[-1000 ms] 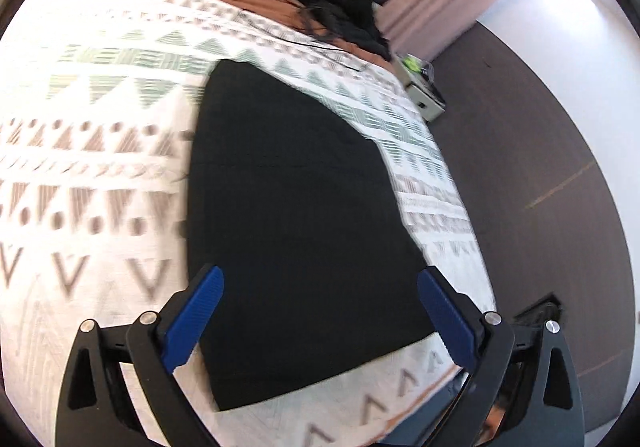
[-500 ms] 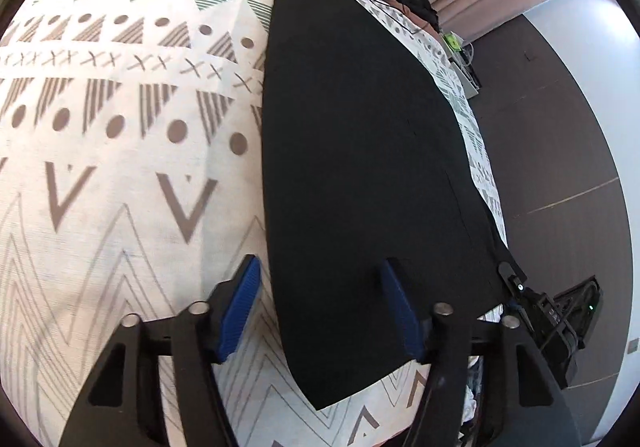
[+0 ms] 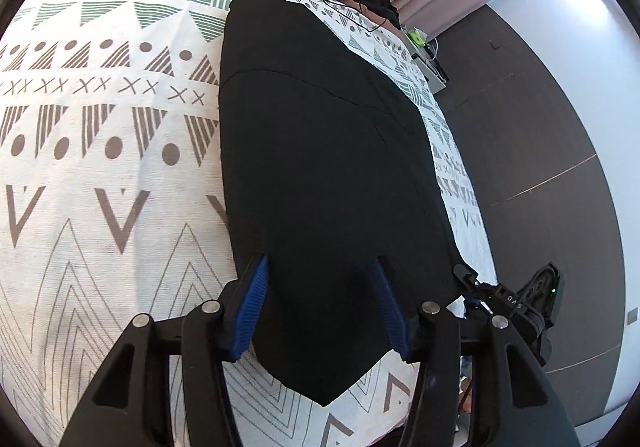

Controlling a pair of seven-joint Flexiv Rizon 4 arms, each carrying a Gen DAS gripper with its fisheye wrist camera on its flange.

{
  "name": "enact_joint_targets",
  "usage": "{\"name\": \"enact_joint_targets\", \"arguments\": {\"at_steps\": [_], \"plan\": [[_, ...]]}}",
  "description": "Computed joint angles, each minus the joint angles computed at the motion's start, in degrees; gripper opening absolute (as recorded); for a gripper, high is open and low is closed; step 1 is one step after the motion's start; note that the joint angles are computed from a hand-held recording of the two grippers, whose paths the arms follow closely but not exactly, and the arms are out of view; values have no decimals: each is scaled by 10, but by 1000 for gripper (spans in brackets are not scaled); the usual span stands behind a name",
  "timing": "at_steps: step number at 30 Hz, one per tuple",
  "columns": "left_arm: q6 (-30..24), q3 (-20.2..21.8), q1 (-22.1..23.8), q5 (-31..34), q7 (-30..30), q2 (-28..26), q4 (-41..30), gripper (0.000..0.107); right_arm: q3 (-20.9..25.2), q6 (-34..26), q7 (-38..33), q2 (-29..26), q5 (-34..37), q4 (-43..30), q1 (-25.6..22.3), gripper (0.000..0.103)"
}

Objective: Fold large clothes
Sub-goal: 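Grasp the folded jacket end with the left tool while the right tool grasps its edge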

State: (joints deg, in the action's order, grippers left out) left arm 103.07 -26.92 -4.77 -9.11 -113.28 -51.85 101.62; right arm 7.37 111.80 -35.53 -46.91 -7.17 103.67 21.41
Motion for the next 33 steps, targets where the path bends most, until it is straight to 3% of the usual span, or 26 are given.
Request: {"name": "enact_joint_targets", "arguments": {"at_steps": [3,6,8,9,12,13,14,19,25,26,27,28,30,33], "plan": [[-21,43,-36,-16,2,11,-9,54,41,2,3,-4,-26,1,-38,8],[-21,46,-39,-22,5,9,-12,54,93,28,17,-17,-66,9,-92,9],[-20,44,-36,-24,6,7,-12,54,100,18,30,-16,-85,14,-104,16],[-21,44,-36,-26,7,6,-13,54,93,11,33,-12,-86,17,-100,26],[-19,46,-37,-29,5,8,-6,54,17,-13,24,21,-48,33,-31,75],[-17,43,-34,-29,5,9,-2,54,12,-13,9,25,-33,35,-23,77],[-17,42,-33,-29,5,9,-1,54,15,-4,22,22,-55,38,-30,77],[-40,73,-59,-44,1,16,-7,54,133,-20,25,-17,-105,16,-134,77],[-63,81,-69,-58,4,15,-11,54,136,-3,44,-31,-132,8,-144,76],[-64,75,-63,-58,7,12,-11,54,132,-4,45,-32,-135,5,-139,71],[-60,71,-61,-58,9,10,-10,54,121,-4,45,-31,-133,3,-129,50],[-58,70,-61,-56,12,9,-11,47,119,-1,43,-33,-135,2,-126,30],[-71,100,-87,-58,16,19,-18,38,119,18,43,-36,-136,5,-124,19],[-100,156,-132,-65,16,33,-31,29,99,47,41,-30,-124,17,-99,13]]}}
